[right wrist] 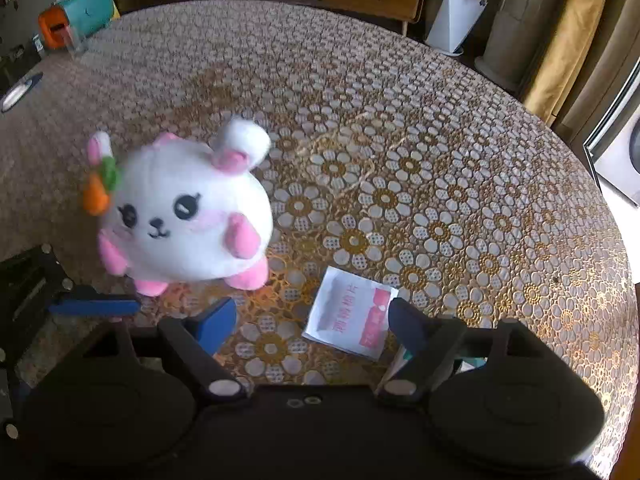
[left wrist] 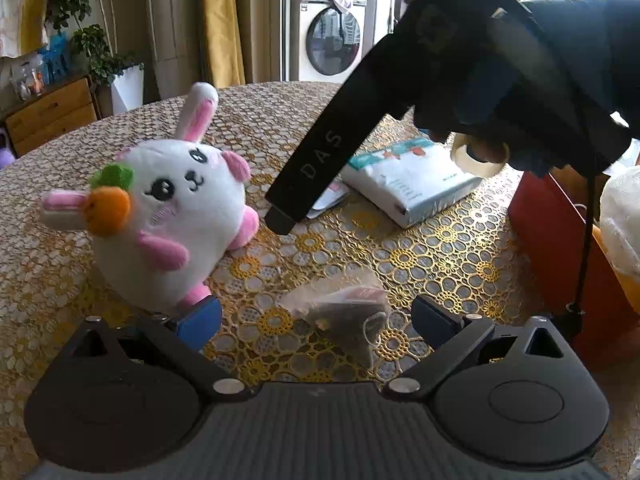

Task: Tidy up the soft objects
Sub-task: 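Close the left gripper on the tea bag while the right gripper pinches the wipe packet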

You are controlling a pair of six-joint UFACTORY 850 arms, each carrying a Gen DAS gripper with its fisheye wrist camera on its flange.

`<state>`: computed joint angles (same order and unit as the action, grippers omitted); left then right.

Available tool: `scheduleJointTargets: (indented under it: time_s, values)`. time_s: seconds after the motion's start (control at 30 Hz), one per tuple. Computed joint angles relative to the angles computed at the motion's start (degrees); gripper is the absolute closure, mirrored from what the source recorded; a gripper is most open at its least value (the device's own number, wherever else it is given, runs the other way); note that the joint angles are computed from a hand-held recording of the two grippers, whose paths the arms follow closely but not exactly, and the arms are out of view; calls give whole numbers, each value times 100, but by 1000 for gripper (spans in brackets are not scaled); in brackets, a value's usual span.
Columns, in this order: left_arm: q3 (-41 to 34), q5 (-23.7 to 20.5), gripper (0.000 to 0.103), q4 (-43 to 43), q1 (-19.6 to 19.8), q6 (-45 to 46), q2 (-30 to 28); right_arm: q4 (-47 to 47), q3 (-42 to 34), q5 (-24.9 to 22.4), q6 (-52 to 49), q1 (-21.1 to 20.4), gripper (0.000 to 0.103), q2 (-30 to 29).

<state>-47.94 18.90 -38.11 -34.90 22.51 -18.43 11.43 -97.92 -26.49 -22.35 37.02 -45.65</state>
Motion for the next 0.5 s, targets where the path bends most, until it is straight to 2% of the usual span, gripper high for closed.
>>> scheduleJointTargets:
  time_s: [0.23,0.4,0.5]
  values:
    - [-39,-22,5,542,-10,-530,-91,146,-277,-134,3,-97,20,-247]
    - [-77,23,15,460,-5,-444,-143,173,-433,-282,-5,-96,20,-389]
    - [-50,130,29,480,-7,-413,-145,227,-468,-240,16,-92,19,-421]
